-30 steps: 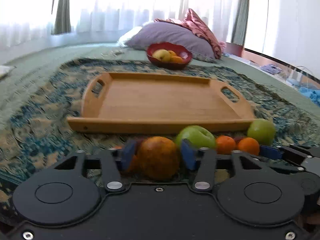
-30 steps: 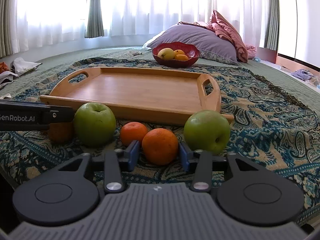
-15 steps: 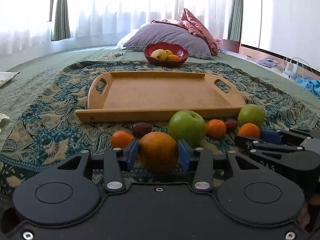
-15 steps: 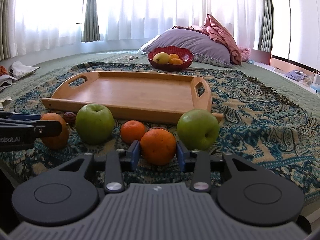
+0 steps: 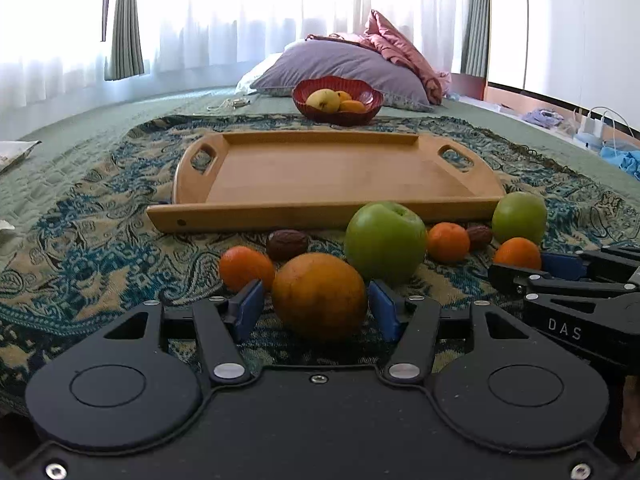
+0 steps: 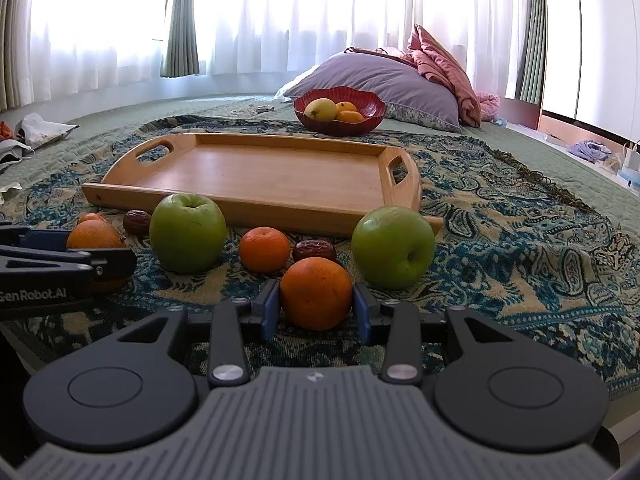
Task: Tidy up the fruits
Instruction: 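Close the left tool on the large brown orange while the right tool grasps a tangerine, then carry the large orange with the left tool over the tray while the right tool carries the tangerine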
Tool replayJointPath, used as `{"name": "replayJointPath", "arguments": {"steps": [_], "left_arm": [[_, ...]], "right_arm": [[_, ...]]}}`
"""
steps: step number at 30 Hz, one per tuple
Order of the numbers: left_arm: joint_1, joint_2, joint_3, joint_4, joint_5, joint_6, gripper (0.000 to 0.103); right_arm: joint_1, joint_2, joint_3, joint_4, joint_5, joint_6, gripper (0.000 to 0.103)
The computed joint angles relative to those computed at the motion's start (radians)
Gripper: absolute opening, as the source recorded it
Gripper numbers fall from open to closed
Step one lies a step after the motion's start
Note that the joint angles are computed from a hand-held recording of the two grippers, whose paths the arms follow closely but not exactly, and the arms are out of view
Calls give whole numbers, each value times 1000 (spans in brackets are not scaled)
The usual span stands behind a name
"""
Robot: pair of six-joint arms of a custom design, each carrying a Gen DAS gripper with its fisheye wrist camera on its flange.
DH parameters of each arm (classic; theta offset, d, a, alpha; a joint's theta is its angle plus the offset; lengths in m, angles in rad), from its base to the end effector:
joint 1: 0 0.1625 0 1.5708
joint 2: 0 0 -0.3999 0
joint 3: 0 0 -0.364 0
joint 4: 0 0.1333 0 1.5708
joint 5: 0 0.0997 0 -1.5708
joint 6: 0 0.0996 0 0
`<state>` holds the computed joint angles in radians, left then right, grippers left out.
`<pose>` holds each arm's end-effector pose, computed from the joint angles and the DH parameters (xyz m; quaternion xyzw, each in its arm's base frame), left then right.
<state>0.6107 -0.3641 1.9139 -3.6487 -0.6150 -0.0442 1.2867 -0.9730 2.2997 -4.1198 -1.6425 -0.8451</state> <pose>-0.2836 -0.4605 -0.0584 0.2713 0.8219 -0.4168 0.2776 -0.0024 -0.4582 0.1996 0.2068 -0.7922 0.4687 0.3316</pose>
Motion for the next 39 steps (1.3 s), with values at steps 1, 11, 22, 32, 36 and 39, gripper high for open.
{"name": "replayJointPath", "arguments": {"steps": [1, 11, 22, 32, 36, 39], "left_arm": [[1, 1, -1, 3, -1, -3, 56], [12, 13, -12, -4, -2, -3, 51], [14, 33, -30, -10, 6, 19, 48], [5, 80, -61, -61, 46, 93, 47], [-5, 83, -62, -74, 58, 109, 47], [-10, 75, -62, -79, 65, 116, 47]], "right_arm": [[1, 0, -2, 1, -1, -1, 45], [-1, 8, -7, 0, -2, -6, 46], [0, 24, -26, 6, -5, 1, 45], [-10, 36, -36, -5, 12, 5, 45], [-15, 35, -31, -16, 28, 20, 44], [-19, 30, -24, -27, 45, 29, 43]]}}
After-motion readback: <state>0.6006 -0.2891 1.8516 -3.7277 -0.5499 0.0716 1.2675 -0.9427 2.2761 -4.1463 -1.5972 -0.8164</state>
